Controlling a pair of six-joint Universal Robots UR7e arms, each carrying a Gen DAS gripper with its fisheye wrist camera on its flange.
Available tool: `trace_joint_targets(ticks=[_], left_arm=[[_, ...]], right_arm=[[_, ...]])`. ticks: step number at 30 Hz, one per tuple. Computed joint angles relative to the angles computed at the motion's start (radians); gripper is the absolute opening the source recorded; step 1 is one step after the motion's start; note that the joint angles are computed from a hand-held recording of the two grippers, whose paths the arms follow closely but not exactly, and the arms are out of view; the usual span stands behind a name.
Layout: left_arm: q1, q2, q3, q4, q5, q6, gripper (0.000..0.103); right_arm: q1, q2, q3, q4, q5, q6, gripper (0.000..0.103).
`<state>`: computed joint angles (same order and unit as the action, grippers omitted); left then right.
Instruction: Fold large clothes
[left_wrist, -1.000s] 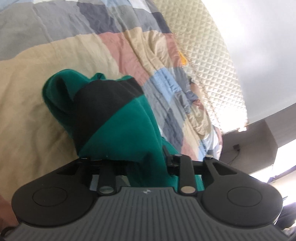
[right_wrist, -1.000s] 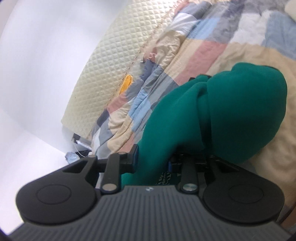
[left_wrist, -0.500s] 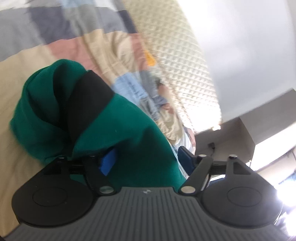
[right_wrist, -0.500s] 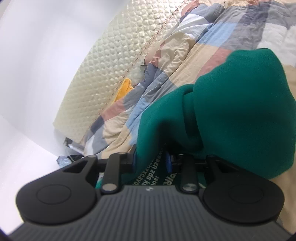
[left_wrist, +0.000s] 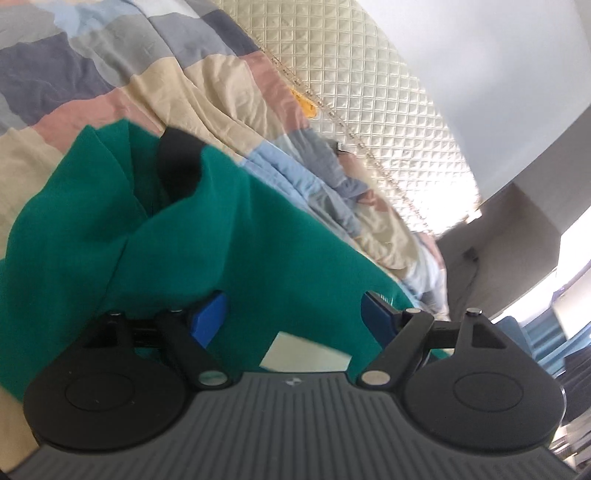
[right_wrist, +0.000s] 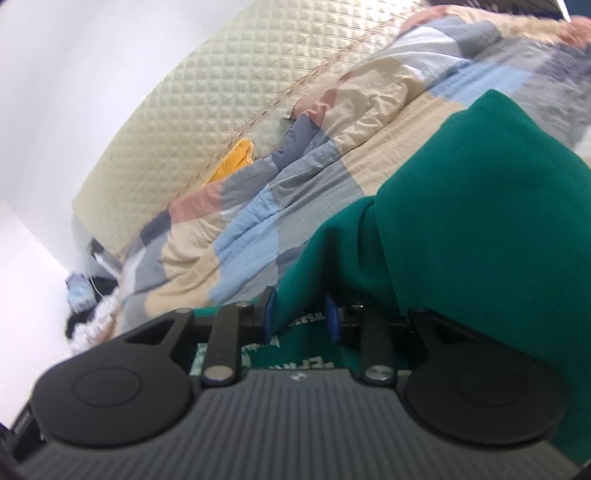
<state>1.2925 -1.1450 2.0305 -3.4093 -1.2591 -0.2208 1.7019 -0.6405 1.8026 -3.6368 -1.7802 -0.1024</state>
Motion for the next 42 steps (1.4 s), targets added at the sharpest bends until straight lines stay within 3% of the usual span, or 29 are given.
trace_joint_targets(ticks=[6, 12, 19, 24, 26, 29, 32, 35, 42], left_arm=[[0.015, 0.083, -0.069, -0.016, 0.046, 0.104, 0.083], [0.01, 0.098, -0.076, -0.026, 0.06, 0.166, 0.083], [-0.041, 0.036, 0.003, -0.032, 0.103, 0.18, 0.084], [-0.083, -0.03, 0.078, -0.021, 0.144, 0.182, 0.084], [-0.093, -0.051, 0.102, -0.01, 0.158, 0.181, 0.084], [-0.116, -0.056, 0.128, -0.024, 0.212, 0.23, 0.084], [-0.13, -0.039, 0.125, -0.018, 0.274, 0.252, 0.084], [-0.111, -0.024, 0.109, 0.001, 0.278, 0.209, 0.084], [-0.085, 0.024, 0.08, -0.019, 0.283, 0.209, 0.087]], right_arm=[[-0.004, 0.065, -0.088, 0.044, -0.038, -0.142, 0.028], [-0.013, 0.069, -0.093, 0.043, -0.03, -0.148, 0.028], [0.036, 0.023, -0.027, 0.006, -0.114, -0.2, 0.033], [0.071, -0.012, 0.063, -0.081, -0.124, -0.221, 0.072], [0.088, -0.015, 0.088, -0.111, -0.132, -0.261, 0.078], [0.103, -0.02, 0.11, -0.111, -0.103, -0.326, 0.076], [0.118, -0.004, 0.097, -0.082, -0.125, -0.365, 0.076], [0.112, 0.021, 0.079, -0.057, -0.14, -0.39, 0.076], [0.072, 0.045, 0.06, -0.033, -0.087, -0.372, 0.078]])
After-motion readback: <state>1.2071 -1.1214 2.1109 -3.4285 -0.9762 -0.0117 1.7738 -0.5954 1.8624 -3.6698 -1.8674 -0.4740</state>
